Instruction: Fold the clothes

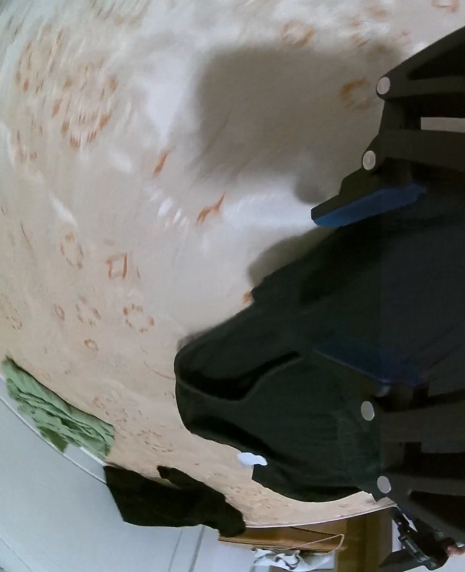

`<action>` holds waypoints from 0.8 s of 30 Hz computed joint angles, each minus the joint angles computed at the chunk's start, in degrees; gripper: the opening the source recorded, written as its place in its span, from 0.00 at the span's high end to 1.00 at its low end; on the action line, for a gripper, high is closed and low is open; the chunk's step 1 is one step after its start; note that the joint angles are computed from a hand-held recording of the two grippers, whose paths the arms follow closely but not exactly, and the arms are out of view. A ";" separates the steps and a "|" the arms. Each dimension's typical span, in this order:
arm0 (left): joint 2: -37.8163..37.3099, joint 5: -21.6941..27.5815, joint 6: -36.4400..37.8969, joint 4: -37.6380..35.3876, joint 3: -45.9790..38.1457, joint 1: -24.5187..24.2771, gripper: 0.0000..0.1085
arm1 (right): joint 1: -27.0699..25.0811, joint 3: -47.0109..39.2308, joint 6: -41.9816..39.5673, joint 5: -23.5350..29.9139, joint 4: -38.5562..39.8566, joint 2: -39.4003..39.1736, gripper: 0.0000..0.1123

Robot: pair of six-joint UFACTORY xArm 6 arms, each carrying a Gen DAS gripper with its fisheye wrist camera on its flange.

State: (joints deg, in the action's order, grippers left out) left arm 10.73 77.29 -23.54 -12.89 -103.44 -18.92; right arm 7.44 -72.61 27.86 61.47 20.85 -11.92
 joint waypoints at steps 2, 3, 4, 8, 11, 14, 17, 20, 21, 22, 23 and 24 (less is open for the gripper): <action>1.74 0.44 1.12 -0.09 -1.61 -0.35 0.51 | 0.12 -2.21 -1.10 0.80 -0.38 2.75 0.49; 2.60 0.68 1.71 -0.26 -2.40 -0.47 0.51 | 0.18 -2.52 -1.29 0.57 -0.51 3.53 0.49; 3.06 1.11 2.17 -0.56 -2.83 -0.41 0.51 | 0.36 -2.68 -1.30 0.01 -0.27 4.24 0.49; 4.08 2.66 4.04 -0.48 -3.18 -0.40 0.51 | 1.18 -2.41 -2.34 -0.90 0.75 5.13 0.65; 4.77 3.55 5.78 -0.64 -3.34 -0.49 0.51 | 1.43 -1.61 -2.75 -1.10 0.55 4.55 0.91; 3.24 -0.63 6.59 -1.48 -0.72 -0.79 0.57 | 1.09 1.53 -1.97 -4.82 1.14 2.02 0.92; 2.30 -3.51 6.74 -1.93 0.88 -1.13 0.95 | 0.66 4.34 -0.26 -7.94 1.92 -0.65 0.93; 0.29 -6.29 6.15 -3.25 3.30 -0.92 0.96 | 0.64 5.60 0.19 -9.64 2.26 -2.69 0.93; -0.66 -7.13 5.73 -4.15 4.13 -0.57 0.96 | 0.67 5.73 0.34 -9.97 2.17 -3.11 0.93; -1.58 -7.95 5.32 -5.05 4.91 -0.22 0.96 | 0.71 5.82 0.45 -10.25 2.18 -3.44 0.93; -2.49 -8.77 4.91 -5.94 5.66 0.13 0.96 | 0.68 5.72 0.46 -10.27 2.10 -3.72 0.93; -3.65 -9.64 4.44 -6.59 6.51 0.48 0.96 | 0.58 5.45 0.38 -10.05 1.88 -3.99 0.93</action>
